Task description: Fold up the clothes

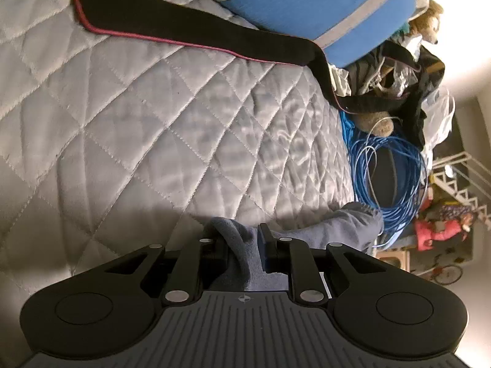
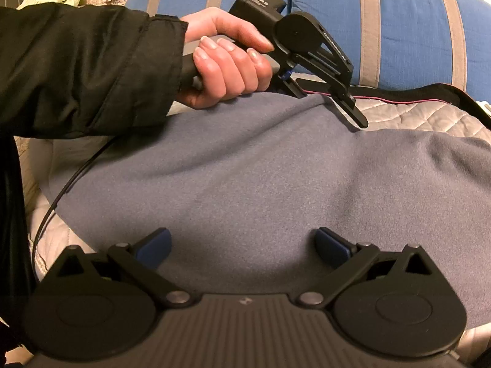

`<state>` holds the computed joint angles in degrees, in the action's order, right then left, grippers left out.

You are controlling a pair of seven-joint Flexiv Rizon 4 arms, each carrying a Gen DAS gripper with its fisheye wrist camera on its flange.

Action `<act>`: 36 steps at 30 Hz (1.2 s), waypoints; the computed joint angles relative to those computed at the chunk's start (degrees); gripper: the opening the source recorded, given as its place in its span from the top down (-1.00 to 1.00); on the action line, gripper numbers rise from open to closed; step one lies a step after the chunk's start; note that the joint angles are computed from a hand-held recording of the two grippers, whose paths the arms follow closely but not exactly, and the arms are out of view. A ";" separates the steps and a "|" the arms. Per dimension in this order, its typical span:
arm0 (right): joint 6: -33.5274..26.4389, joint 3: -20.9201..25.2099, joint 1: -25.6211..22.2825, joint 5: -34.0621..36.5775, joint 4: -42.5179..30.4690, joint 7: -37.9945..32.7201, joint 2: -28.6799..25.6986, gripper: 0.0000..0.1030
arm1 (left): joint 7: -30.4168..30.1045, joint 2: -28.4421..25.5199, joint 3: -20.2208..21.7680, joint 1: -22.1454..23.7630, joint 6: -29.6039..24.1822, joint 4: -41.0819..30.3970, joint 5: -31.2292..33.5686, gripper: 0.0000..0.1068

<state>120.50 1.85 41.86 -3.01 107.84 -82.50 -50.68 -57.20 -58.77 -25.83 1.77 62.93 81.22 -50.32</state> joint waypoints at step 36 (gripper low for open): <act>0.49 -1.06 3.15 3.73 2.40 -1.90 1.73 -0.98 | 2.14 2.92 -1.39 -1.58 26.51 7.64 30.61 0.89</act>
